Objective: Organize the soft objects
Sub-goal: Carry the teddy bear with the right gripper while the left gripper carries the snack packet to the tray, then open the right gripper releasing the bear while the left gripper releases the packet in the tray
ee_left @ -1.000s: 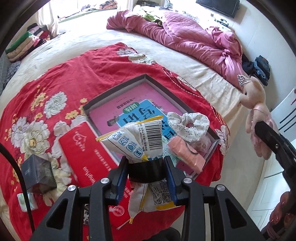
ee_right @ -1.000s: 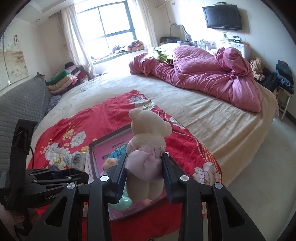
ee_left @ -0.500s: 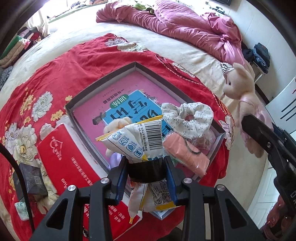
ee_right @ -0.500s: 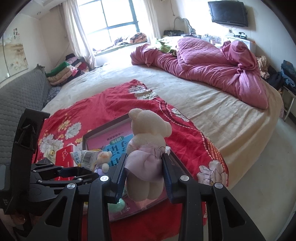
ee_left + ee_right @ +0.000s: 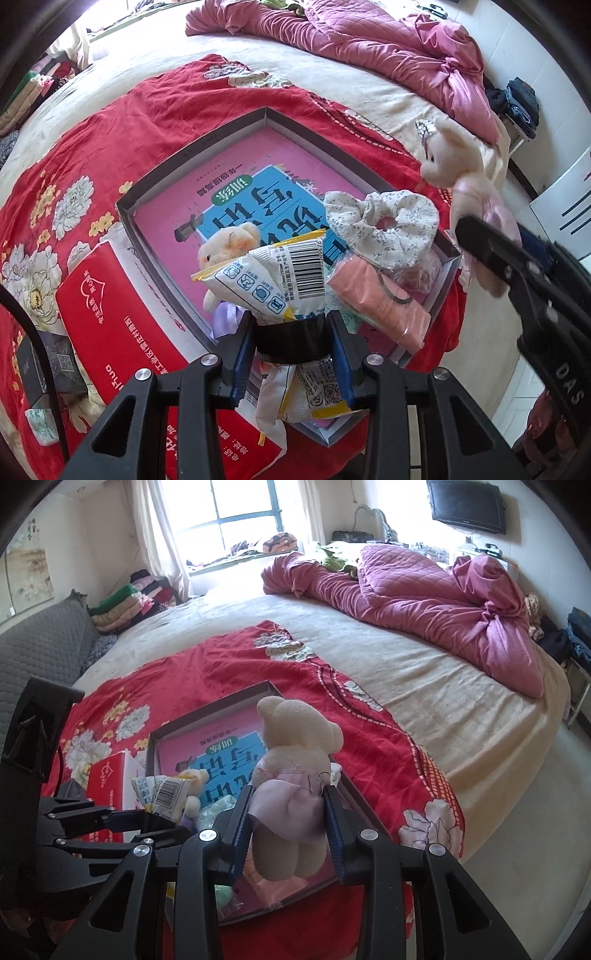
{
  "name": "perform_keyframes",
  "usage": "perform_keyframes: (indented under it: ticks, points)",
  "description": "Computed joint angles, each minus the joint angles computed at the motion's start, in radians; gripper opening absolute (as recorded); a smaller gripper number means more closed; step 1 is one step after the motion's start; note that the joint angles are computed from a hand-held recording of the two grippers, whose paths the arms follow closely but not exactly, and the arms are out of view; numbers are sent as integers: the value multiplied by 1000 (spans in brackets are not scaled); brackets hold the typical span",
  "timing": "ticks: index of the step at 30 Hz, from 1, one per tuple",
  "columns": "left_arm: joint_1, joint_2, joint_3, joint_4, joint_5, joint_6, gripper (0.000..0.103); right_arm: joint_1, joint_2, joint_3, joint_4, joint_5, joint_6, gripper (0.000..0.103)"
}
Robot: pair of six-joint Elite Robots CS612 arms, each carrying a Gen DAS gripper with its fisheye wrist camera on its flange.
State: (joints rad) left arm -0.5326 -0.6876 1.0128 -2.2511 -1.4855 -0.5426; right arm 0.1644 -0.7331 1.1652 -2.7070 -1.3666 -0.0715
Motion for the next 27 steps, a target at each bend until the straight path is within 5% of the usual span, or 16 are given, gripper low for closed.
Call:
perform_keyframes:
  ticks: [13, 27]
  points:
    - [6, 8, -4, -2, -23, 3, 38, 16, 81, -128, 166, -6, -38, 42]
    - [10, 6, 5, -42, -39, -24, 39, -13, 77, -116, 190, 141, 71, 58]
